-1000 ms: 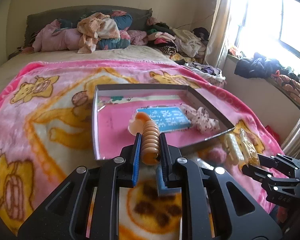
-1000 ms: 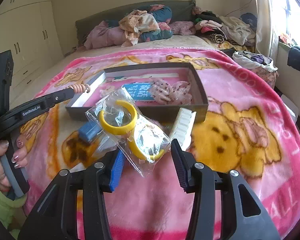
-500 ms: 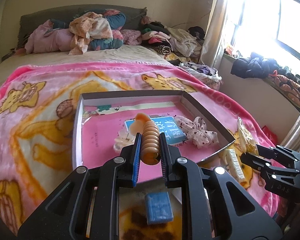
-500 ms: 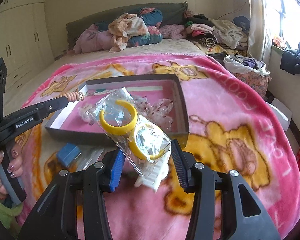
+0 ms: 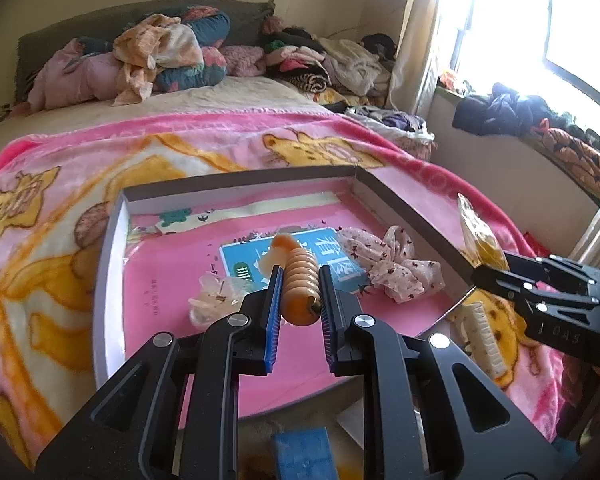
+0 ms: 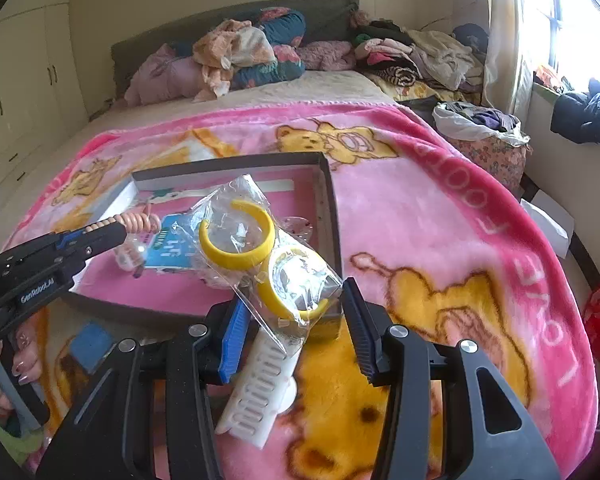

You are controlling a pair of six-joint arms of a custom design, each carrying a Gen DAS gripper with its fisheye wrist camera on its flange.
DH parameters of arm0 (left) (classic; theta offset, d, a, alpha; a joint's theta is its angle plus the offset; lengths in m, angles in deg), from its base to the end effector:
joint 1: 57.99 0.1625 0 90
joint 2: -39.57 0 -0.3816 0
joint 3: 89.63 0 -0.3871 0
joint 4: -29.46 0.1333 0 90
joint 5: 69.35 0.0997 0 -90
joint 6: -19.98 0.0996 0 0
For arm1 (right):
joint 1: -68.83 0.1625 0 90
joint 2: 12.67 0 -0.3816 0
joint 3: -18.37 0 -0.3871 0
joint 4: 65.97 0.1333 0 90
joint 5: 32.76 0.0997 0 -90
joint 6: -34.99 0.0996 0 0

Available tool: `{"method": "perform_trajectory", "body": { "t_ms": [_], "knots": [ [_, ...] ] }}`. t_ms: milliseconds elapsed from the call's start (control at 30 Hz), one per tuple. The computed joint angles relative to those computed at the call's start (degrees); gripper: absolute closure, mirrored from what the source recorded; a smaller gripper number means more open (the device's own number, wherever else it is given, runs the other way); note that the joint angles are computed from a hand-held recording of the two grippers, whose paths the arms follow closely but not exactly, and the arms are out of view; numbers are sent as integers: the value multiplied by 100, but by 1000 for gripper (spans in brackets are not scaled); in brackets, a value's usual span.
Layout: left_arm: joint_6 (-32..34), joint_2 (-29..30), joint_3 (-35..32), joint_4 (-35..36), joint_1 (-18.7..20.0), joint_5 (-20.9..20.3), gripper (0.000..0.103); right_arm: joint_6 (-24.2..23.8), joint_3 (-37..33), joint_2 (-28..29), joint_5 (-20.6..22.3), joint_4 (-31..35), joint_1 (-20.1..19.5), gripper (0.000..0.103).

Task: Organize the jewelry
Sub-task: 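Lower the spiral hair tie and bangle bag into the box and release both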

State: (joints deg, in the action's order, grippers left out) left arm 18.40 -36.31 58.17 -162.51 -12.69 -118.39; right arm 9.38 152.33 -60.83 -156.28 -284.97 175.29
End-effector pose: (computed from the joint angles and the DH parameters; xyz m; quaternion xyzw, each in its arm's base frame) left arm -0.0960 -0.3794 0.1494 0.2481 0.8748 -0.3561 0.2153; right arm 0.1919 -0.3733 0.0685 0.2205 -0.8691 0.3300 0.2954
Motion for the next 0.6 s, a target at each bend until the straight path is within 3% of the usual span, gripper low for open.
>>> {"method": "perform_trajectory", "body": {
  "t_ms": [433, 600],
  "knots": [
    [74, 208, -148, 74, 246, -135, 92, -126, -578, 352, -230, 331, -83, 59],
    [61, 239, -146, 102, 284, -125, 92, -126, -662, 341, -110, 430, -64, 58]
  ]
}}
